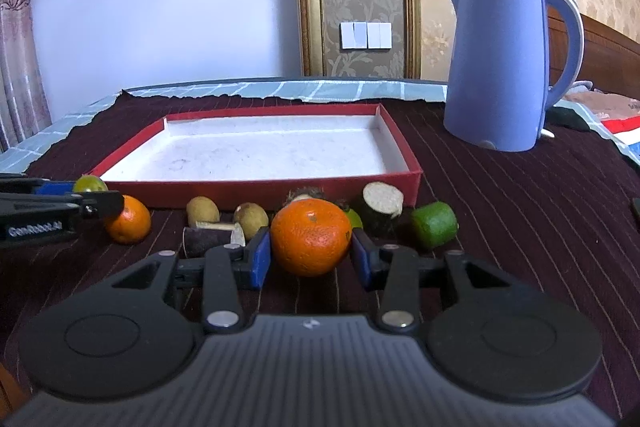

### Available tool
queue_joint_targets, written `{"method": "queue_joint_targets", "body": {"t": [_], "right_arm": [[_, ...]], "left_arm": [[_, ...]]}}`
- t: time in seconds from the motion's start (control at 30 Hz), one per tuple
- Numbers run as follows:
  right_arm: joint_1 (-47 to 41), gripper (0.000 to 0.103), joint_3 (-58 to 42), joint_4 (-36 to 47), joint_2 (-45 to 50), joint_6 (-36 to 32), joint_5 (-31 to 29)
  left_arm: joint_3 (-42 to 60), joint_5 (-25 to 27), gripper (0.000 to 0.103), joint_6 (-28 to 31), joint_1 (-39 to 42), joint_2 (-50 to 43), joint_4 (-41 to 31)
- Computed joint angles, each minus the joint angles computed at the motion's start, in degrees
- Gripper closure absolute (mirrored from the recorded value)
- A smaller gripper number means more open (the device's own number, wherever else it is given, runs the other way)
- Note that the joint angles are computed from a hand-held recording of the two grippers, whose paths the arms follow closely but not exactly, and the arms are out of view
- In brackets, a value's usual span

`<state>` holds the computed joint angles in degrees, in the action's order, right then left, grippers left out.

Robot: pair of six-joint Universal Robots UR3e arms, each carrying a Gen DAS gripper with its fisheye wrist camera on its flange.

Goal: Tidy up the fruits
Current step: 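Lift the lime and mandarin and carry both over the white tray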

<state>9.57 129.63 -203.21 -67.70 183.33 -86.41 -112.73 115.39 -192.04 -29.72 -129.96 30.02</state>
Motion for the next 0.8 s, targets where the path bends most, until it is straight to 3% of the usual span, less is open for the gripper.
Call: {"method": "queue_joint_targets", "body": {"t": [0.3,0.8], "right_arm": [[0.63,0.063,-4.20,1.14,1.05,0.79,-0.47],[1.63,0.063,-13.10,6.23,4.27,1.52,-1.59]], "left_arm": [[7.37,3.65,0.071,-3.43,-1.18,-0.95,-7.86],[13.62,4.09,0.071,-0.53,-1.43,-3.15,-10.79]]}}
